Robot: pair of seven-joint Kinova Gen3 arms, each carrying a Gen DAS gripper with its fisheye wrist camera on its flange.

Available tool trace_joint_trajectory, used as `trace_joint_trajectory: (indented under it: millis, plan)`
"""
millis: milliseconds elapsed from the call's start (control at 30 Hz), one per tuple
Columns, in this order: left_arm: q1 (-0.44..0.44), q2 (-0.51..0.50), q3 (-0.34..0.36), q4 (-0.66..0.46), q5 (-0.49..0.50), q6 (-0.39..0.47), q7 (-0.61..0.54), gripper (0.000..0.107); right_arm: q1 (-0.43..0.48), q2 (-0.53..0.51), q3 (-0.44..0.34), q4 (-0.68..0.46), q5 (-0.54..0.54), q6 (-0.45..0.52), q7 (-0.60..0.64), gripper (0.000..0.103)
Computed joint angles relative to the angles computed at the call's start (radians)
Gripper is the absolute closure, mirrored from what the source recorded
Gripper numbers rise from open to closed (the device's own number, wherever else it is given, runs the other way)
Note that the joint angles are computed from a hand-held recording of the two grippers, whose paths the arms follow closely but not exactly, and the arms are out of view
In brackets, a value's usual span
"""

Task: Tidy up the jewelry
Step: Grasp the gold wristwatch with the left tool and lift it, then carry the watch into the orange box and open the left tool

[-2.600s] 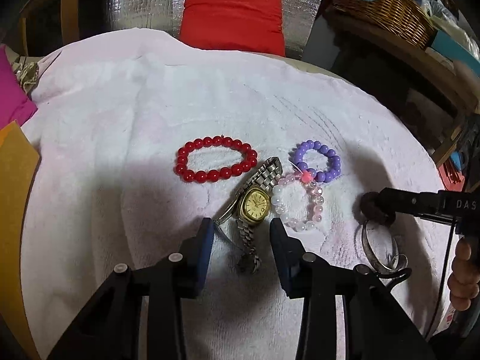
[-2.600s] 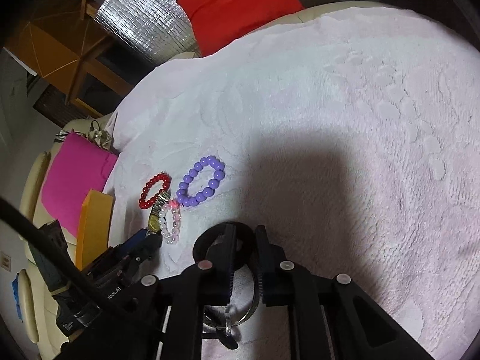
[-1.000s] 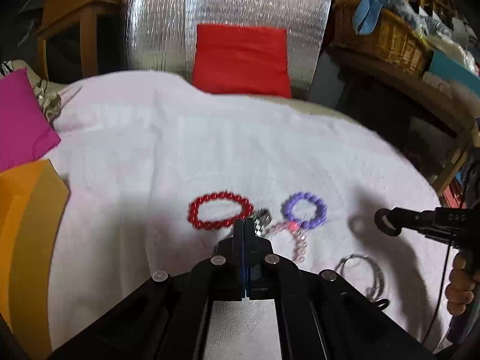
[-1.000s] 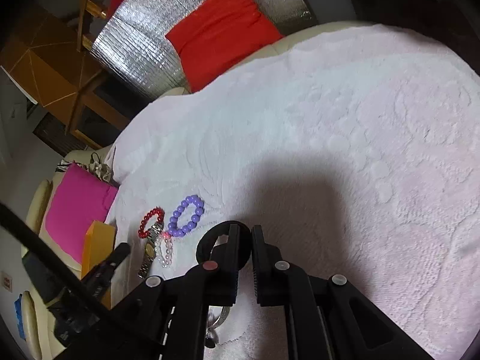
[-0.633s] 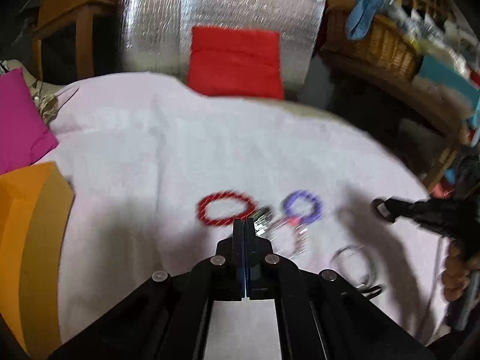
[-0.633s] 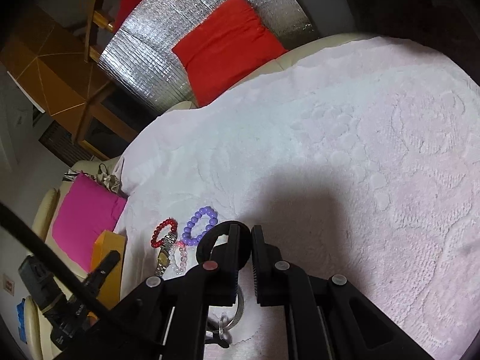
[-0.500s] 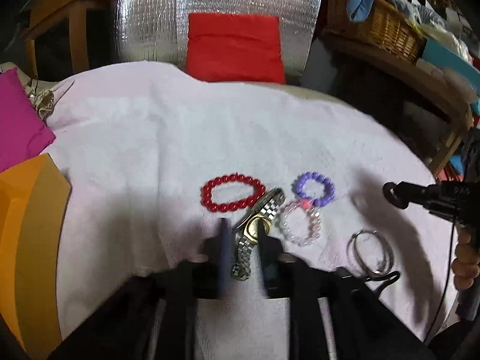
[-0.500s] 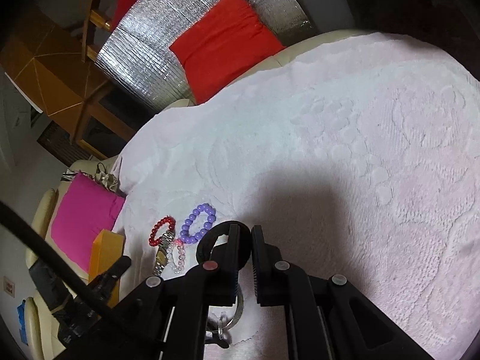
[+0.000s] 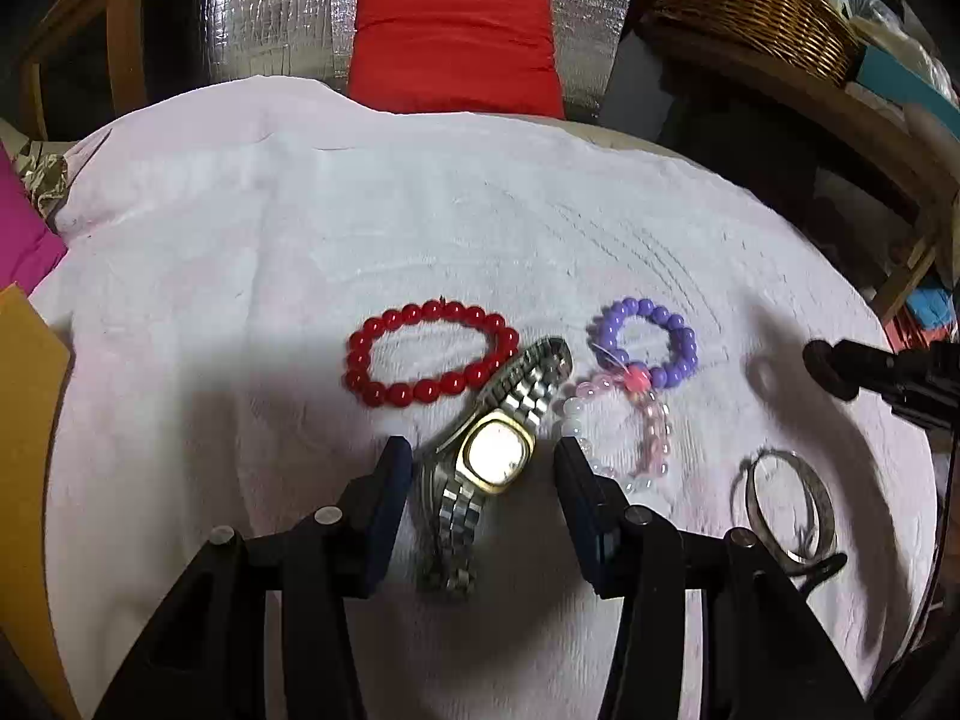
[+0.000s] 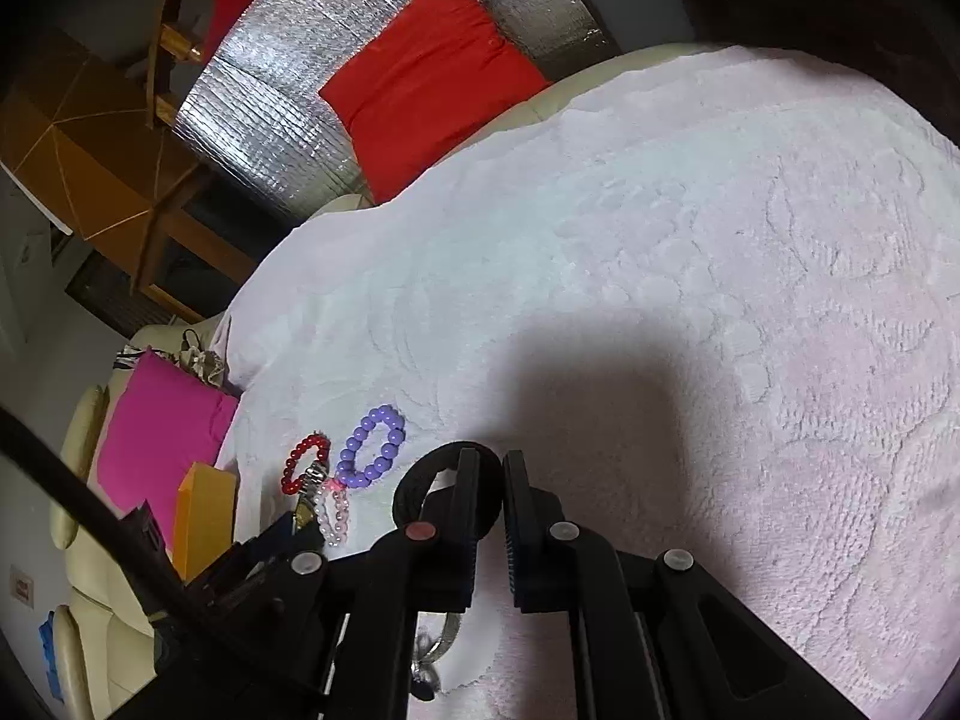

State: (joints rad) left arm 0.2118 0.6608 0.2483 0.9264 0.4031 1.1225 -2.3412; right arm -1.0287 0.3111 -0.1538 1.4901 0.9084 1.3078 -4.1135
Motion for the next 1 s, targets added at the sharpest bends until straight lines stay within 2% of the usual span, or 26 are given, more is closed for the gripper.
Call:
trace_joint_trajectory:
  millis: [67, 167, 233, 333, 600, 767, 1000]
  plan:
    - [0.008, -0.004, 0.001, 0.012, -0.003, -0.021, -0.009, 0.059, -0.001, -0.002, -0.001, 0.004, -0.001, 0.000, -0.007, 0.095]
    - [0.019, -0.014, -0.006, 0.019, -0.017, -0.037, -0.003, 0.073, -0.003, 0.000, -0.001, -0.004, -0.004, 0.015, 0.001, 0.095]
    - [0.011, -0.006, 0.000, 0.002, -0.010, -0.014, 0.000, 0.090, -0.009, 0.005, -0.001, -0.015, 0.001, 0.033, 0.009, 0.095]
    - [0.010, -0.019, -0.001, 0.017, -0.013, -0.020, -0.011, 0.096, -0.018, 0.013, 0.002, -0.035, 0.011, 0.053, 0.026, 0.095]
    - [-0.046, -0.057, 0.010, 0.036, 0.036, 0.009, -0.021, 0.096, -0.051, 0.054, 0.022, -0.134, 0.043, 0.099, 0.116, 0.095]
    - [-0.125, -0.108, 0.028, 0.082, 0.122, 0.015, -0.076, 0.096, -0.069, 0.085, 0.044, -0.197, 0.065, 0.090, 0.156, 0.095]
    - [-0.231, -0.179, 0.027, 0.150, 0.264, 0.031, -0.144, 0.096, -0.089, 0.173, 0.096, -0.352, 0.058, 0.067, 0.293, 0.095]
